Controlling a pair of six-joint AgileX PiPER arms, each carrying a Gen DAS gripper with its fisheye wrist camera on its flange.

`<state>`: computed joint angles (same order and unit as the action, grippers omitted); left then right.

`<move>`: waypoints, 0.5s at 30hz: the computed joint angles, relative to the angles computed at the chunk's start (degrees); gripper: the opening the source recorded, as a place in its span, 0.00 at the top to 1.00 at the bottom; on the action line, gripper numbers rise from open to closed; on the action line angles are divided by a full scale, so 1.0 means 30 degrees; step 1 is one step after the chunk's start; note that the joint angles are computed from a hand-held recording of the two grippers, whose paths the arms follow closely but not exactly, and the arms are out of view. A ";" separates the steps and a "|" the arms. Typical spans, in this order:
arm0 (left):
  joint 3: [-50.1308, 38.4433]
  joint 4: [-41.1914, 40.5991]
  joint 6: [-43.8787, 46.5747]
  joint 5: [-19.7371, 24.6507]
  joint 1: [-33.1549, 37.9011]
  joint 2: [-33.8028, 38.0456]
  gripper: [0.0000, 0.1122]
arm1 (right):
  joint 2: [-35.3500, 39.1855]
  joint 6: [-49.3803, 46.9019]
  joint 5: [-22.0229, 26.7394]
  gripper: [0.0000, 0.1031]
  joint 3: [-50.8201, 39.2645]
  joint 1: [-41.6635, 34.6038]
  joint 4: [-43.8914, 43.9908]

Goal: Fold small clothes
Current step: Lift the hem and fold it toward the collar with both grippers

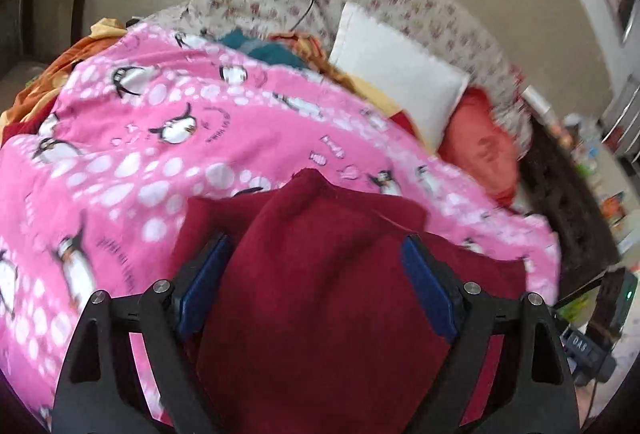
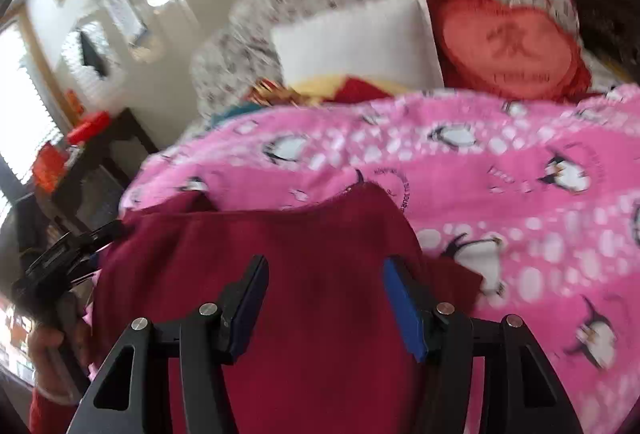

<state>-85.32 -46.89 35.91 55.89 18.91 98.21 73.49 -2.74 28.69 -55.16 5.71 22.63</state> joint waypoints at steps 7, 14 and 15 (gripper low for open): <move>0.5170 -0.0665 0.3894 0.1431 0.3257 -0.4225 0.23 | -0.4303 0.5867 0.0137 0.42 0.3152 0.2666 -0.6439; 0.9951 -0.3249 0.7727 -0.0521 0.4755 -0.4220 0.23 | -0.2734 1.0676 0.1177 0.40 0.2579 0.4373 -1.0843; 0.9997 -0.3128 0.7803 -0.0579 0.4670 -0.4340 0.23 | -0.3189 1.0943 0.1138 0.40 0.2540 0.4581 -1.0934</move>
<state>-55.33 -56.28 59.32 54.15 32.92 85.19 63.92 30.09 32.10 -47.54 19.45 -10.17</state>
